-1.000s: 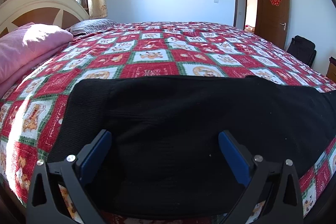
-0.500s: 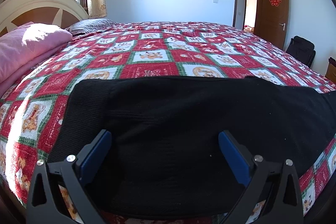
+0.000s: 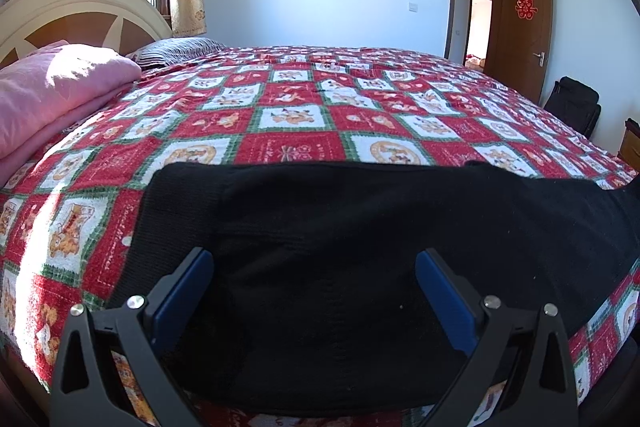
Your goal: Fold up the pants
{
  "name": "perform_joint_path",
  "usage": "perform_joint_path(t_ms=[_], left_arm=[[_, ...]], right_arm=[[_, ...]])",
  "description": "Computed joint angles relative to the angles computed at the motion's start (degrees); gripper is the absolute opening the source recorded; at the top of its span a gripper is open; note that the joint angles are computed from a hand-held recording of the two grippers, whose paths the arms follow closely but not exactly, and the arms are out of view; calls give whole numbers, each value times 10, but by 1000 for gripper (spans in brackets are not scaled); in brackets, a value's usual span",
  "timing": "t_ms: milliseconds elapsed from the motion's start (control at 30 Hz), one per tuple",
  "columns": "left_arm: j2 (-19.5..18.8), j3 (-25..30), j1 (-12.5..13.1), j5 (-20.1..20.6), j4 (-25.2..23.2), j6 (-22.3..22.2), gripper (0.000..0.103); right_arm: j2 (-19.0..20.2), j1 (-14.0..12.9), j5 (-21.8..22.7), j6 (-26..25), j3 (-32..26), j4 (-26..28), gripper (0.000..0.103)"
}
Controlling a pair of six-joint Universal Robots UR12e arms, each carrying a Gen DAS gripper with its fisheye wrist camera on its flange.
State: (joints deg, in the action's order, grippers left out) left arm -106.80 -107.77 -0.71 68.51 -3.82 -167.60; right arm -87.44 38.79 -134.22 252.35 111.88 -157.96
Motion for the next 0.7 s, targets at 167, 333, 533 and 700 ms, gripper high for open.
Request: perform_joint_path(t_ms=[167,333,533,700], left_arm=[[-2,4,4,-4,-1,-11,103],[-3,6,6,-9,-2,-17,103],[-3,6,9,-16,-2,-17,103],[-3,6,9,-20,-4,-17,103]], right_arm=[[42,3,31,-86,-56,-18,13],[85,-2,77,-143,-106,-29,13],[135,-9,143,-196,-162,-33,13],[182,-13,198,-230,-213,-12,13]])
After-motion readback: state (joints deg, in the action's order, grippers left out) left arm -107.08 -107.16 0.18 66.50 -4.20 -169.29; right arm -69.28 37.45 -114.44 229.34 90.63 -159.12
